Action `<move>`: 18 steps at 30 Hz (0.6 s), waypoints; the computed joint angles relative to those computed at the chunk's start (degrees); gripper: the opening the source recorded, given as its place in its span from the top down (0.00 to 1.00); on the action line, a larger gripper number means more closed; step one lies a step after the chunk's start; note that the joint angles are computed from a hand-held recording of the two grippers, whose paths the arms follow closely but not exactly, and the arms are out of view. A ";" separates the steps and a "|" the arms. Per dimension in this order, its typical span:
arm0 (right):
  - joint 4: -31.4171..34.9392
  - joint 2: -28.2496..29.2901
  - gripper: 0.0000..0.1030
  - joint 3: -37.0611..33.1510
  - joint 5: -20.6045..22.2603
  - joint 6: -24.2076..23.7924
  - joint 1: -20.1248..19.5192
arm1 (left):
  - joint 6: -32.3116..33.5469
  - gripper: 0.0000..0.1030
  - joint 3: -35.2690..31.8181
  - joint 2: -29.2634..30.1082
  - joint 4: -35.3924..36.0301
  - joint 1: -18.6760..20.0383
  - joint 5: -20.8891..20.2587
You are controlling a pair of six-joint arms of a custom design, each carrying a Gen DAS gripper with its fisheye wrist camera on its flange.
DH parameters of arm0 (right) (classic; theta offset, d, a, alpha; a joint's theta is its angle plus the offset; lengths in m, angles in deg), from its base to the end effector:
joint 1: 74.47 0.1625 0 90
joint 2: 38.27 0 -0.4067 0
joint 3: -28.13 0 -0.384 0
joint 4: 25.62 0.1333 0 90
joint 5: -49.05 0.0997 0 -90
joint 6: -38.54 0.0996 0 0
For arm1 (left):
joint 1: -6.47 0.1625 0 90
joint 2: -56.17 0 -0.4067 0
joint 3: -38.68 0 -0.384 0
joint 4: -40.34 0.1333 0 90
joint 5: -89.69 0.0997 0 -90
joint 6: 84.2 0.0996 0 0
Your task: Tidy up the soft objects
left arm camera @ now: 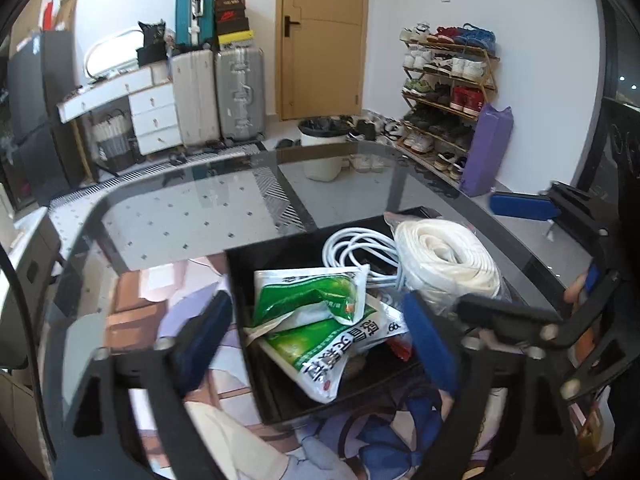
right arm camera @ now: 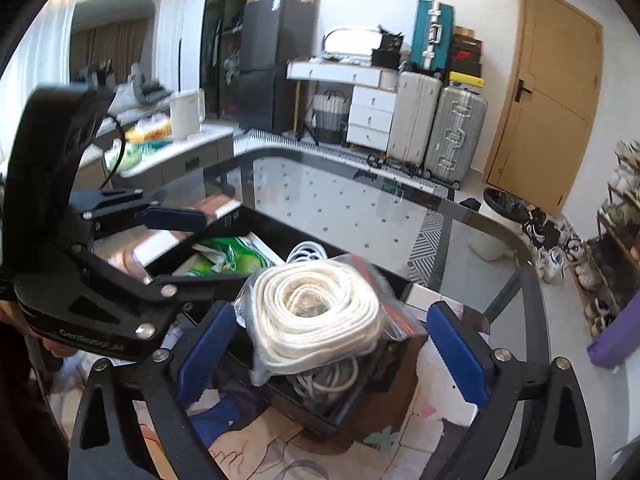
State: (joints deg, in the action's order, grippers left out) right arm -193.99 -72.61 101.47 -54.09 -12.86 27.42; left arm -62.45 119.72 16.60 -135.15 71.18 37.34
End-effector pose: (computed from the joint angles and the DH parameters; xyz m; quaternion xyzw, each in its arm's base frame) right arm 0.2675 -0.7335 0.1385 0.4579 -0.8165 0.2785 0.2145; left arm -0.1354 -0.7409 0.1799 0.2393 0.8529 -0.3638 0.2881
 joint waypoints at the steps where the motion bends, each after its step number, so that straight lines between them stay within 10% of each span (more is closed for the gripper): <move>1: -0.81 -0.99 0.01 1.24 1.32 1.01 -0.31 | 0.47 0.07 0.65 -0.27 -1.26 -0.13 0.03; 18: -11.34 -7.37 0.01 13.74 7.47 6.13 -1.97 | 0.73 0.00 11.30 -4.94 -16.61 -0.03 -0.75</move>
State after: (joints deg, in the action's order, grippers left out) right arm -205.33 -79.98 115.21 -46.61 -6.73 25.45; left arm -61.72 131.01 11.66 -151.76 71.15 36.59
